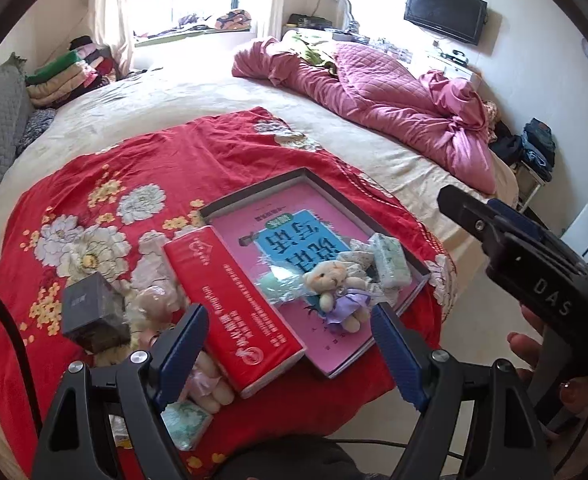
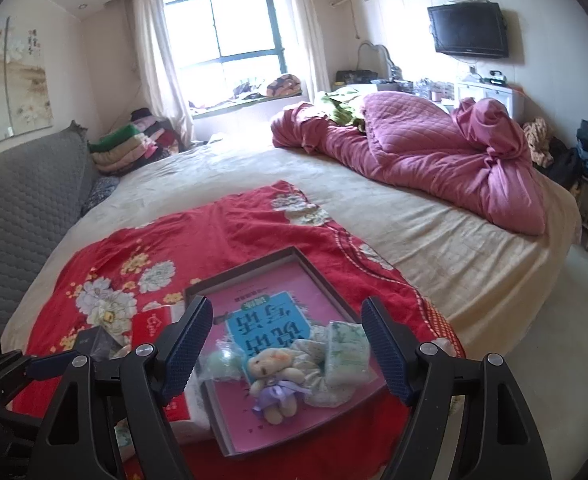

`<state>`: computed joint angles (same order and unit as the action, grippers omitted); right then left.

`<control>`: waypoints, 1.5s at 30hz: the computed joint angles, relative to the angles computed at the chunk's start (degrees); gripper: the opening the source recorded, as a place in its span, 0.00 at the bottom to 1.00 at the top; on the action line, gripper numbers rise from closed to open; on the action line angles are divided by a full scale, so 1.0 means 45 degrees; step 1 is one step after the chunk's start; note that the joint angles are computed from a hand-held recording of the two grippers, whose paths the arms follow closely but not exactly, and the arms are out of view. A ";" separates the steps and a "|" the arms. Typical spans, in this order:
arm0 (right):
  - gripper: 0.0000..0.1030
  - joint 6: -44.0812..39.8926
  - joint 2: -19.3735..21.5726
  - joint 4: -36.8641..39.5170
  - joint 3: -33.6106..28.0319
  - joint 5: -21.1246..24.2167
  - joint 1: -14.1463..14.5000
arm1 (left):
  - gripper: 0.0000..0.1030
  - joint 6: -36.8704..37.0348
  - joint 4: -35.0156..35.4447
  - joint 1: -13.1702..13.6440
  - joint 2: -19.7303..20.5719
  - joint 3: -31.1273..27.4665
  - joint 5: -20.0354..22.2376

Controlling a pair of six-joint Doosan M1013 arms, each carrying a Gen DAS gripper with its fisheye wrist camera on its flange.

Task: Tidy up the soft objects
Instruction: 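Move both grippers back from the tray toward the pile of soft items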

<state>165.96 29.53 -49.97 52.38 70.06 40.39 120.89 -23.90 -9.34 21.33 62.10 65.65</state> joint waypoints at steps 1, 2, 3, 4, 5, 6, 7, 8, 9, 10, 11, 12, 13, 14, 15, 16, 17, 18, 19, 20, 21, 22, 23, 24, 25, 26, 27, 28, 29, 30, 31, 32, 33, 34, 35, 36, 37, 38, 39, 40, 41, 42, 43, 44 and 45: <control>0.75 -0.0137 0.0063 0.0042 -0.0139 -0.0046 0.0029 | 0.80 -0.0015 0.0009 0.0049 -0.0003 0.0001 -0.0003; 0.75 -0.0231 0.0111 0.0064 -0.0247 -0.0075 0.0053 | 0.80 -0.0041 0.0004 0.0107 -0.0022 0.0014 -0.0030; 0.75 -0.0342 0.0198 0.0052 -0.0420 -0.0045 0.0091 | 0.80 -0.0072 0.0016 0.0143 -0.0026 0.0012 -0.0053; 0.75 -0.0455 0.0250 0.0063 -0.0526 -0.0060 0.0111 | 0.80 -0.0156 0.0066 0.0208 -0.0031 0.0001 -0.0065; 0.75 -0.0625 0.0331 0.0085 -0.0684 -0.0083 0.0146 | 0.80 -0.0211 0.0066 0.0268 -0.0029 -0.0015 -0.0060; 0.75 -0.0735 0.0399 0.0084 -0.0828 -0.0056 0.0181 | 0.80 -0.0274 0.0067 0.0343 -0.0032 -0.0025 -0.0082; 0.75 -0.0860 0.0466 0.0083 -0.0964 -0.0096 0.0212 | 0.80 -0.0340 0.0107 0.0378 -0.0024 -0.0047 -0.0097; 0.75 -0.1015 0.0540 0.0077 -0.1111 -0.0192 0.0245 | 0.80 -0.0386 0.0108 0.0439 -0.0018 -0.0060 -0.0100; 0.75 -0.1073 0.0582 0.0073 -0.1188 -0.0234 0.0269 | 0.80 -0.0408 0.0075 0.0522 -0.0008 -0.0083 -0.0080; 0.75 -0.1176 0.0637 0.0127 -0.1297 -0.0347 0.0290 | 0.80 -0.0469 0.0124 0.0585 -0.0004 -0.0096 -0.0081; 0.75 -0.1230 0.0671 0.0203 -0.1369 -0.0498 0.0297 | 0.80 -0.0541 0.0183 0.0637 -0.0009 -0.0099 -0.0110; 0.75 -0.1266 0.0723 0.0246 -0.1479 -0.0522 0.0315 | 0.80 -0.0597 0.0187 0.0725 -0.0015 -0.0096 -0.0148; 0.75 -0.1339 0.0780 0.0270 -0.1593 -0.0538 0.0332 | 0.80 -0.0652 0.0196 0.0797 -0.0017 -0.0107 -0.0157; 0.75 -0.1384 0.0828 0.0240 -0.1690 -0.0602 0.0359 | 0.80 -0.0732 0.0217 0.0869 -0.0020 -0.0119 -0.0181; 0.75 -0.1434 0.0882 0.0206 -0.1799 -0.0606 0.0389 | 0.80 -0.0803 0.0215 0.0944 -0.0021 -0.0134 -0.0198; 0.75 -0.1542 0.0940 0.0199 -0.1923 -0.0619 0.0416 | 0.80 -0.0832 0.0208 0.0999 -0.0022 -0.0138 -0.0215; 0.75 -0.1651 0.0986 0.0204 -0.2024 -0.0646 0.0436 | 0.80 -0.0948 0.0276 0.1090 -0.0025 -0.0158 -0.0260; 0.75 -0.1768 0.1055 0.0228 -0.2161 -0.0626 0.0453 | 0.80 -0.1075 0.0368 0.1144 -0.0004 -0.0208 -0.0221; 0.75 -0.1882 0.1122 0.0280 -0.2295 -0.0660 0.0474 | 0.80 -0.1181 0.0427 0.1181 0.0014 -0.0245 -0.0172; 0.75 -0.1917 0.1151 0.0335 -0.2353 -0.0732 0.0479 | 0.80 -0.1332 0.0521 0.1253 0.0054 -0.0324 -0.0084; 0.75 -0.1977 0.1194 0.0398 -0.2437 -0.0764 0.0488 | 0.80 -0.1386 0.0551 0.1290 0.0056 -0.0329 -0.0094; 0.75 -0.2062 0.1255 0.0457 -0.2559 -0.0759 0.0507 | 0.80 -0.1424 0.0565 0.1358 0.0032 -0.0292 -0.0179; 0.75 -0.2138 0.1311 0.0503 -0.2669 -0.0742 0.0523 | 0.80 -0.1466 0.0621 0.1388 0.0028 -0.0294 -0.0203; 0.75 -0.2245 0.1366 0.0534 -0.2774 -0.0696 0.0545 | 0.80 -0.1523 0.0698 0.1425 0.0034 -0.0303 -0.0199; 0.76 -0.2435 0.1457 0.0616 -0.2949 -0.0630 0.0565 | 0.80 -0.1600 0.0744 0.1482 0.0035 -0.0301 -0.0211; 0.76 -0.2664 0.1571 0.0754 -0.3171 -0.0490 0.0575 | 0.80 -0.1655 0.0757 0.1529 0.0040 -0.0302 -0.0216; 0.76 -0.2857 0.1633 0.0887 -0.3297 -0.0433 0.0575 | 0.80 -0.1674 0.0725 0.1588 0.0039 -0.0286 -0.0204; 0.76 -0.3092 0.1733 0.1007 -0.3484 -0.0404 0.0589 | 0.80 -0.1684 0.0704 0.1649 0.0049 -0.0280 -0.0169; 0.75 -0.3195 0.1803 0.0998 -0.3614 -0.0323 0.0609 | 0.80 -0.1733 0.0738 0.1683 0.0054 -0.0284 -0.0161; 0.76 -0.3301 0.1889 0.1034 -0.3771 -0.0248 0.0624 | 0.80 -0.1777 0.0780 0.1726 0.0046 -0.0261 -0.0184; 0.76 -0.3439 0.1962 0.1177 -0.3909 -0.0215 0.0622 | 0.80 -0.1787 0.0796 0.1751 0.0045 -0.0249 -0.0185; 0.76 -0.3585 0.2026 0.1324 -0.4017 -0.0204 0.0613 | 0.80 -0.1830 0.0823 0.1796 0.0045 -0.0242 -0.0186; 0.76 -0.3734 0.2108 0.1399 -0.4150 -0.0203 0.0633 | 0.80 -0.1866 0.0828 0.1837 0.0057 -0.0258 -0.0188; 0.76 -0.3885 0.2179 0.1466 -0.4271 -0.0162 0.0652 | 0.80 -0.1895 0.0818 0.1900 0.0061 -0.0256 -0.0187; 0.76 -0.4030 0.2266 0.1528 -0.4416 -0.0104 0.0670 | 0.80 -0.1914 0.0830 0.1939 0.0054 -0.0247 -0.0196; 0.76 -0.4193 0.2352 0.1617 -0.4548 -0.0105 0.0685 | 0.80 -0.1986 0.0913 0.1992 0.0056 -0.0248 -0.0221; 0.76 -0.4377 0.2458 0.1736 -0.4718 -0.0082 0.0699 | 0.80 -0.2037 0.0968 0.2040 0.0077 -0.0273 -0.0227; 0.76 -0.4483 0.2535 0.1799 -0.4839 -0.0058 0.0700 | 0.80 -0.2089 0.1014 0.2095 0.0085 -0.0277 -0.0264; 0.76 -0.4634 0.2620 0.1896 -0.4957 -0.0084 0.0716 | 0.80 -0.2162 0.1064 0.2144 0.0104 -0.0296 -0.0284; 0.76 -0.4782 0.2716 0.2000 -0.5117 -0.0042 0.0725 | 0.80 -0.2342 0.1160 0.2225 0.0151 -0.0350 -0.0252; 0.76 -0.4949 0.2846 0.2111 -0.5336 0.0075 0.0739 | 0.80 -0.2485 0.1202 0.2296 0.0185 -0.0381 -0.0225; 0.76 -0.5119 0.2957 0.2231 -0.5516 0.0135 0.0748 | 0.80 -0.2604 0.1240 0.2361 0.0219 -0.0408 -0.0209; 0.76 -0.5251 0.3008 0.2329 -0.5594 0.0115 0.0756 | 0.80 -0.2768 0.1342 0.2436 0.0261 -0.0433 -0.0193; 0.76 -0.5400 0.3099 0.2407 -0.5726 0.0136 0.0769 | 0.80 -0.2835 0.1387 0.2493 0.0281 -0.0422 -0.0216; 0.76 -0.5518 0.3203 0.2477 -0.5881 0.0202 0.0782 | 0.80 -0.2896 0.1431 0.2540 0.0305 -0.0419 -0.0215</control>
<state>141.13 43.94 -38.82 25.92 70.97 43.91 107.86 -17.47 2.10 22.71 60.22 64.69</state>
